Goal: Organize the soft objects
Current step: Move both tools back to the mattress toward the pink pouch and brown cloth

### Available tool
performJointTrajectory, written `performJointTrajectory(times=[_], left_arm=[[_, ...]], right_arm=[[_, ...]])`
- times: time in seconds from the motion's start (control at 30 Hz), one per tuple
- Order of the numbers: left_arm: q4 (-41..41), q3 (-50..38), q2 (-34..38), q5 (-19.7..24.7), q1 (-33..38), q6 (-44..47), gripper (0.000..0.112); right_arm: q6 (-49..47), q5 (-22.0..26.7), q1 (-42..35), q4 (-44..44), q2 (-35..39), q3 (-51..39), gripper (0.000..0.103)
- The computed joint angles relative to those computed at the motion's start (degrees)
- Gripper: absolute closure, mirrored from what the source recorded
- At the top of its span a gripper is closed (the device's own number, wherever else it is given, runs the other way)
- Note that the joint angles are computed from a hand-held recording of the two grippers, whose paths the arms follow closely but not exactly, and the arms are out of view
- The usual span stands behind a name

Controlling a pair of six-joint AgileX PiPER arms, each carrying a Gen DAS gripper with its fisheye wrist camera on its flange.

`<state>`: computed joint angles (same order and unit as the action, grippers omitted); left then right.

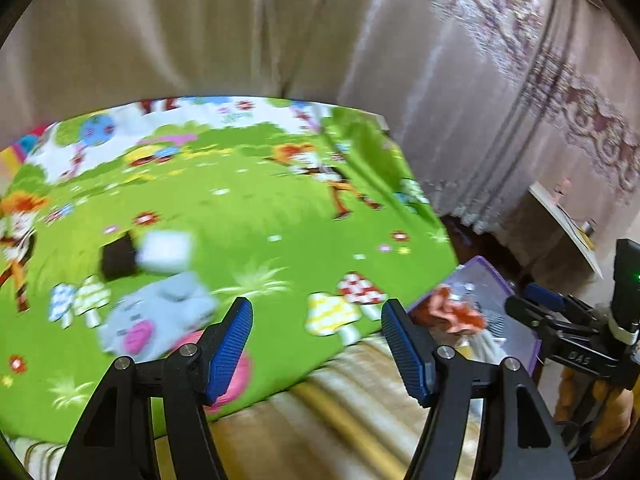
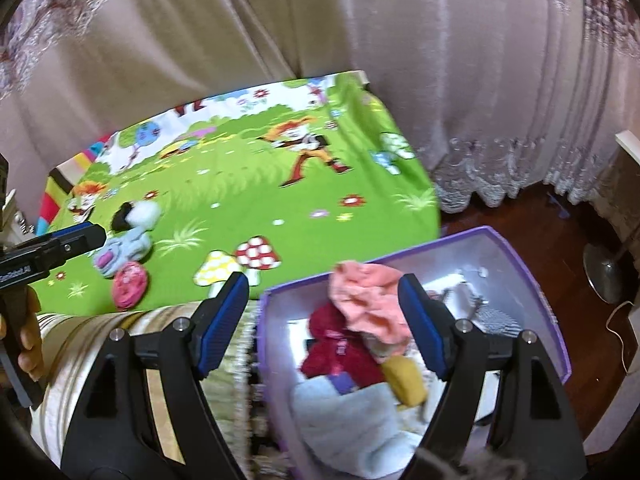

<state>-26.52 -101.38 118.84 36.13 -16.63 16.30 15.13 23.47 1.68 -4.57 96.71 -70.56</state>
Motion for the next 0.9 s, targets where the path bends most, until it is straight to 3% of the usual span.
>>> performJointTrajectory(times=[0.4,0.7,0.9], left_arm=[[0.59,5.48,-3.17,-2.24,11.23,-1.13,0.044],[-0.25,2.96,-2.01,-0.28,15.77,-0.42,0.044],[2.39,-1.90,0.91,2.56,17.69,-3.44,0.044]], right_arm=[[-3.79,7.45,10.83,0.23,8.45,-13.57,0.017],[-10.77,19.70,19.35,1.76,22.21,-33.81,0.016],[-15.00,32.91,22.13,3.65,35.24,-53.58,0.016]])
